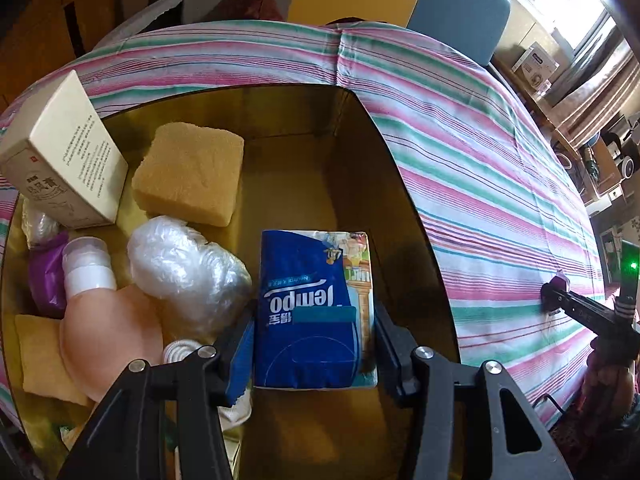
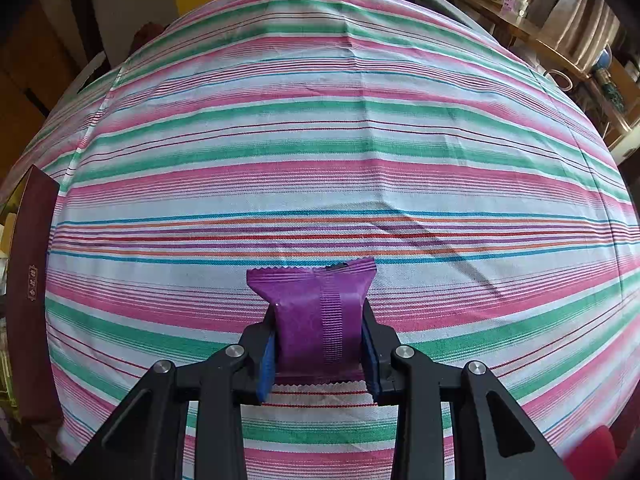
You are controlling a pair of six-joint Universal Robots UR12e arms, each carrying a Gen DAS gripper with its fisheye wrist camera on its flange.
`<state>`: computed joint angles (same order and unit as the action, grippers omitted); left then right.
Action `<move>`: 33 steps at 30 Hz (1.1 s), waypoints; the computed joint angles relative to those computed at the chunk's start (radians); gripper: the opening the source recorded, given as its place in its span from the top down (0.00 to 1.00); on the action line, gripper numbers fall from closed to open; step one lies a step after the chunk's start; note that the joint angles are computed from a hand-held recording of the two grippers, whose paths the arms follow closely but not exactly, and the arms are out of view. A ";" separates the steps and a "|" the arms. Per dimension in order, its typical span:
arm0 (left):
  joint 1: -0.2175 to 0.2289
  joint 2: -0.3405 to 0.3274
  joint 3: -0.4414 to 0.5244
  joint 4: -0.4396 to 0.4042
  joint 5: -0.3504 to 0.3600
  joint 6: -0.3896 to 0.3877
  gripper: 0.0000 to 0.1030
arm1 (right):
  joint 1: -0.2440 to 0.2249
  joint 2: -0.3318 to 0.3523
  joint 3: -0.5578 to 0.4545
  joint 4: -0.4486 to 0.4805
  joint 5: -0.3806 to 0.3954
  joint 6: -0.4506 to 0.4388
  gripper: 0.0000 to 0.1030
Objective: Organize objects
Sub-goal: 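Release the tissue pack into the tray with the left gripper while the right carries the packet over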
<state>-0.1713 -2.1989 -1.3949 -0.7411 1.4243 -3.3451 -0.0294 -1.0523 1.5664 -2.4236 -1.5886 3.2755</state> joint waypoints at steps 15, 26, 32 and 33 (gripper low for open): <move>0.010 0.046 -0.040 0.083 -0.040 0.021 0.40 | 0.002 0.006 -0.005 -0.007 -0.009 -0.009 0.66; 0.079 0.220 -0.287 0.333 0.032 0.001 0.40 | 0.074 -0.070 0.029 -0.156 0.178 -0.162 0.67; 0.116 0.260 -0.365 0.413 0.028 -0.039 0.40 | 0.185 -0.064 -0.031 -0.116 0.298 -0.386 0.67; 0.120 0.268 -0.379 0.425 0.028 -0.039 0.40 | 0.203 -0.056 -0.046 -0.091 0.303 -0.417 0.67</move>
